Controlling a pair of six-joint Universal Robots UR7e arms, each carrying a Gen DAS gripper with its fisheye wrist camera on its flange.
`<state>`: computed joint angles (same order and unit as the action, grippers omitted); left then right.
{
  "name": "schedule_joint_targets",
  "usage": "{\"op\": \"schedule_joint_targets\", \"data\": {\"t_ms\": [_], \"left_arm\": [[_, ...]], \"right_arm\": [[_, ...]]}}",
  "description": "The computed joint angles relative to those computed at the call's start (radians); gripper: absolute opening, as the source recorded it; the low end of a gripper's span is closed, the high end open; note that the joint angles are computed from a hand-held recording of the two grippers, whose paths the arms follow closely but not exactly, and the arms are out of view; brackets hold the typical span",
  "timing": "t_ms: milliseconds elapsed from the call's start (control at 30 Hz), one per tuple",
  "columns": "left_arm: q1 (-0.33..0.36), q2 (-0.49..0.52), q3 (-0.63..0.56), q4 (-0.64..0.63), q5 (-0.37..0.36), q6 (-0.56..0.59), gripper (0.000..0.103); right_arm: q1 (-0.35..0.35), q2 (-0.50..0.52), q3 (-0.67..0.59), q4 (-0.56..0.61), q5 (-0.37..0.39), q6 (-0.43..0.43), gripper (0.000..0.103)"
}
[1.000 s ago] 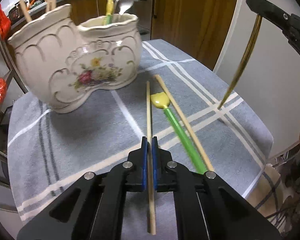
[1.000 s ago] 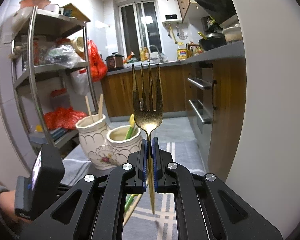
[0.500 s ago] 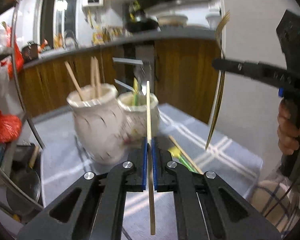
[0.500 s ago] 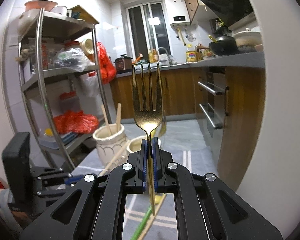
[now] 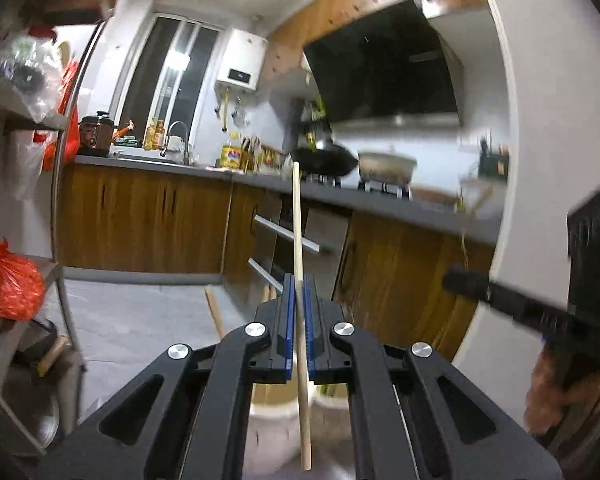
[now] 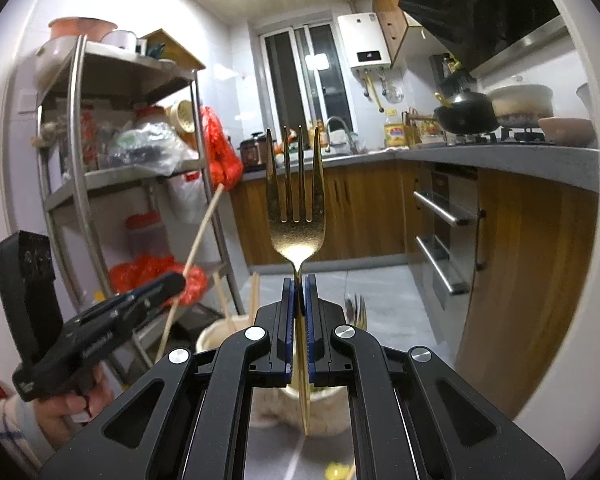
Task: Organize utensils
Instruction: 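Carry the chopstick to the tall pot while the right tool carries the gold fork to the short pot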
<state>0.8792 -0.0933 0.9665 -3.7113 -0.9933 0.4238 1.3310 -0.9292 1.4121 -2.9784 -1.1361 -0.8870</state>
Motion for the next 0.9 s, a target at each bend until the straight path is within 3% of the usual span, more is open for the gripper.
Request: {"op": "schedule_joint_targets", "data": {"t_ms": [300, 567, 767, 900], "left_arm": [[0.052, 0.087, -0.212, 0.087, -0.047, -0.061, 0.004], [0.05, 0.224, -0.39, 0.068, 0.032, 0.117, 0.004], [0.048, 0.185, -0.272, 0.02, 0.048, 0.146, 0.004], [0.045, 0.136, -0.162, -0.014, 0.095, 0.127, 0.004]], "right_arm": [[0.029, 0.093, -0.117, -0.021, -0.016, 0.063, 0.006], [0.029, 0.154, -0.164, -0.035, -0.048, 0.064, 0.006], [0.016, 0.165, -0.154, -0.026, -0.085, 0.054, 0.006], [0.007, 0.165, -0.145, -0.022, -0.101, 0.055, 0.006]]}}
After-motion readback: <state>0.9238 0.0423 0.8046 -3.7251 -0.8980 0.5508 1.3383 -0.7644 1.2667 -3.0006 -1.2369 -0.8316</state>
